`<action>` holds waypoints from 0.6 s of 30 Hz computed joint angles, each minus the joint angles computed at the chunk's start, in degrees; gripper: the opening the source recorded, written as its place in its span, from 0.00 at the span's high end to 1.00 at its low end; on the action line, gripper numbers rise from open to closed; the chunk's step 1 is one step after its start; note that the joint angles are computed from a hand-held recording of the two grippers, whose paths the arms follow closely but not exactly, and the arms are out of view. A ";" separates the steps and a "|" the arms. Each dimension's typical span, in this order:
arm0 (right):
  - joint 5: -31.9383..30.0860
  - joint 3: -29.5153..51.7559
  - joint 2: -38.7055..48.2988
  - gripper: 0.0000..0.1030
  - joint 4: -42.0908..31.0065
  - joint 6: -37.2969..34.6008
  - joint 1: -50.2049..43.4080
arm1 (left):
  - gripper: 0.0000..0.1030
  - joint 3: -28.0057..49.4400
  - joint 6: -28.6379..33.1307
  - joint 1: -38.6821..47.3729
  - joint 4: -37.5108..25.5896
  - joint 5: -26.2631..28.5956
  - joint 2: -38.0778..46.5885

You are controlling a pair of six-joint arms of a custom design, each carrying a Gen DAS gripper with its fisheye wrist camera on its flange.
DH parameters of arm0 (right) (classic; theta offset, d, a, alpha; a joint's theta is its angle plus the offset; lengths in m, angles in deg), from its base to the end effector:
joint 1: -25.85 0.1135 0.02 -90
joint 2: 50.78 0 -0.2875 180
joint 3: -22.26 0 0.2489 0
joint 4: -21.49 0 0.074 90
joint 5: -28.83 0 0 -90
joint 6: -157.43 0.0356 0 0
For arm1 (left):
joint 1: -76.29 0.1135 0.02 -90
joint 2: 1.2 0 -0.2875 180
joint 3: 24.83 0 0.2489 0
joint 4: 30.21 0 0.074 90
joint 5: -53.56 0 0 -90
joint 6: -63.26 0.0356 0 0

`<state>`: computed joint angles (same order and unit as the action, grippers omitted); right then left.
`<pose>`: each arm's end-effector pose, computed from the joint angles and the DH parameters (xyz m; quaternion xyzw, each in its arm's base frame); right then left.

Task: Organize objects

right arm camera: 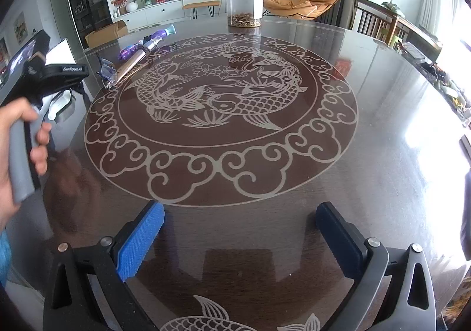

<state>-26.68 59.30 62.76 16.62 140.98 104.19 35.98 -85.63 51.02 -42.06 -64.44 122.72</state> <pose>0.0619 0.2001 0.0329 -0.0175 0.9524 -0.0021 0.3042 0.2968 -0.1216 0.0283 -0.3085 0.9117 0.0929 0.2550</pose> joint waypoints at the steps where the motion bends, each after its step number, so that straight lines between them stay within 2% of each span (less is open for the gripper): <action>1: 0.00 0.11 0.07 0.00 -0.08 0.08 0.08 | 0.00 0.64 0.24 0.64 -0.28 0.12 0.23; 6: -0.02 0.11 0.06 0.00 -0.04 0.01 0.02 | 0.00 4.13 1.07 2.79 -1.62 0.24 1.90; 11: -0.02 0.27 0.14 0.00 -0.13 0.02 0.04 | 0.00 4.13 6.25 3.10 2.08 0.38 2.63; 12: -0.02 0.10 0.07 0.00 0.01 -0.04 0.00 | 0.02 3.04 7.37 2.87 4.07 0.10 2.36; 13: -0.02 0.17 0.11 0.00 -0.01 -0.03 0.00 | 0.12 2.20 8.62 2.68 5.69 -0.33 2.11; 14: -0.03 0.10 0.08 0.00 0.03 -0.05 -0.01 | 0.26 0.73 10.10 2.07 8.05 -0.89 1.65; 15: -0.02 0.15 0.09 0.00 -0.01 -0.03 0.01 | 0.34 -0.74 11.78 1.54 10.32 -1.23 1.13; 16: -0.02 0.13 0.07 0.00 -0.01 -0.03 0.01 | 0.50 -2.38 13.06 0.75 12.33 -1.38 0.45; 18: -0.02 0.13 0.07 0.00 -0.01 -0.03 0.01 | 0.50 -4.83 14.70 -0.14 14.67 -0.86 -0.52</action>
<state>-26.71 59.42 62.83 16.61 140.95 104.20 31.16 -70.93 50.88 -27.38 -65.30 122.20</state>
